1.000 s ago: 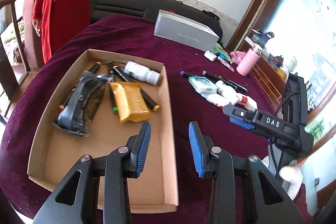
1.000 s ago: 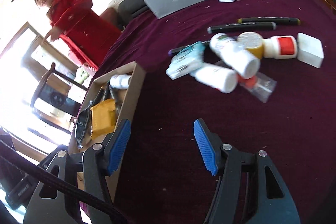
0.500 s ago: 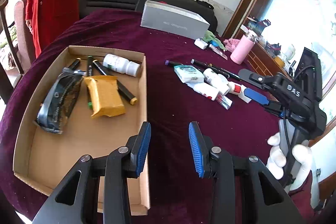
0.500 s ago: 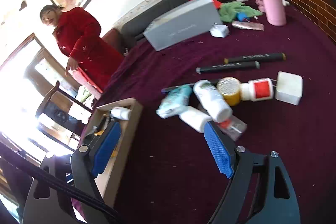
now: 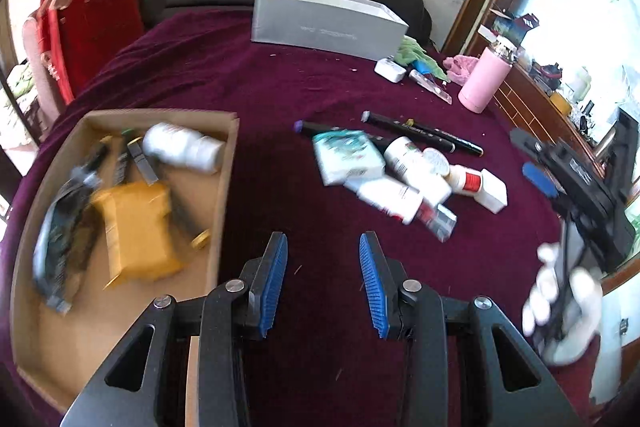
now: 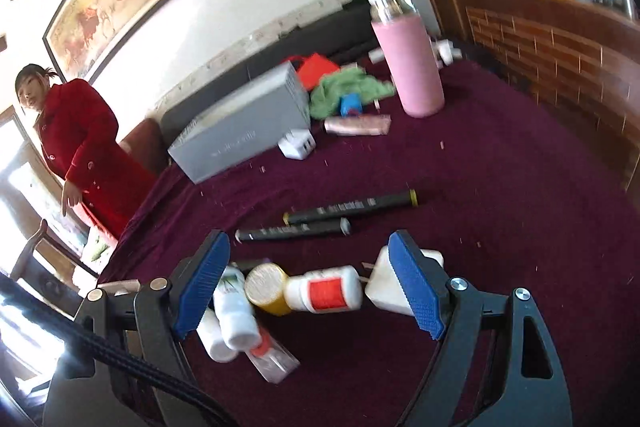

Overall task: Organize objects
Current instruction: 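Grasp the blue tissue pack with the left tool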

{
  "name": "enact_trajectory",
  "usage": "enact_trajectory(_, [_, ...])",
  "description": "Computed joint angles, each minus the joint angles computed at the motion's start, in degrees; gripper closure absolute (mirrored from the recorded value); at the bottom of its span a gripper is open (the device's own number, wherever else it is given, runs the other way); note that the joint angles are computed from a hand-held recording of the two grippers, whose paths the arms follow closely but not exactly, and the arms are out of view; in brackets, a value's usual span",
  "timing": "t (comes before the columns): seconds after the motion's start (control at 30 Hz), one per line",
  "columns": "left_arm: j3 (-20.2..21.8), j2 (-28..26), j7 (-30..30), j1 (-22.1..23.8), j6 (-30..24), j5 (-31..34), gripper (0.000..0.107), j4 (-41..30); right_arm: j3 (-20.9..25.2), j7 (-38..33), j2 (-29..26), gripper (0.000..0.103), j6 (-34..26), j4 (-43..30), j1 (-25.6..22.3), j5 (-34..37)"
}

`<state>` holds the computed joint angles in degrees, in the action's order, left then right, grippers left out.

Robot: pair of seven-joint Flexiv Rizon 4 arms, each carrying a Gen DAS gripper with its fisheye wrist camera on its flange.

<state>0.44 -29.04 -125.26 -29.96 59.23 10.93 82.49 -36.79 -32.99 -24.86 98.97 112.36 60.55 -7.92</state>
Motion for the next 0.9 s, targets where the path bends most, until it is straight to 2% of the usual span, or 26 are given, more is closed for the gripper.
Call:
enact_trajectory(0.03, [0.7, -2.1, -0.5, -0.7, -1.6, 0.9, 0.075, -3.4, 2.2, 0.3, 0.4, 0.021, 0.3, 0.1, -2.0, -0.1])
enact_trajectory(0.1, [1.6, -6.0, -0.7, -1.2, -4.2, 1.8, 0.075, -9.5, 2.6, 0.2, 0.7, 0.021, 1.2, 0.6, -2.2, 0.9])
enact_trajectory(0.17, [2.6, -9.3, -1.3, -1.6, -7.0, 2.2, 0.075, -15.3, 0.3, -0.2, 0.6, 0.021, 1.4, 0.9, 0.1, 1.5])
enact_trajectory(0.23, [1.8, -12.4, -0.9, -0.3, -8.0, 0.3, 0.075, -19.5, -1.2, -0.7, 0.5, 0.021, 0.9, 1.0, 1.8, 1.7])
enact_trajectory(0.33, [0.5, -15.9, 0.5, 1.4, -10.0, -3.1, 0.075, -23.9, -0.8, -1.0, 0.4, 0.021, 0.1, 0.7, 1.7, 1.3])
enact_trajectory(0.4, [0.7, -18.3, 1.4, 1.6, -13.2, -4.3, 0.075, -27.5, 0.1, -1.2, 0.3, 0.021, 0.0, 0.5, 0.9, 0.8])
enact_trajectory(0.5, [-0.2, -20.3, 3.3, 2.0, -14.9, -6.1, 0.075, -29.5, 1.7, -1.1, 0.1, 0.021, -0.4, -0.1, -0.7, 0.3])
enact_trajectory(0.63, [0.6, -22.5, 4.2, 1.2, -15.3, -6.3, 0.065, -32.1, 4.2, -0.3, 0.3, 0.021, -0.7, -0.3, -3.0, -0.6])
enact_trajectory(0.77, [1.5, -24.9, 6.0, 0.2, -18.3, -5.5, 0.065, -36.8, 4.4, 0.6, 0.4, 0.021, -0.9, -0.2, -3.3, -1.7])
enact_trajectory(0.9, [-0.3, -26.3, 11.8, 0.3, -21.0, -6.5, 0.067, -39.0, 4.6, 1.5, 0.4, 0.021, -1.5, -0.3, -3.6, -2.8])
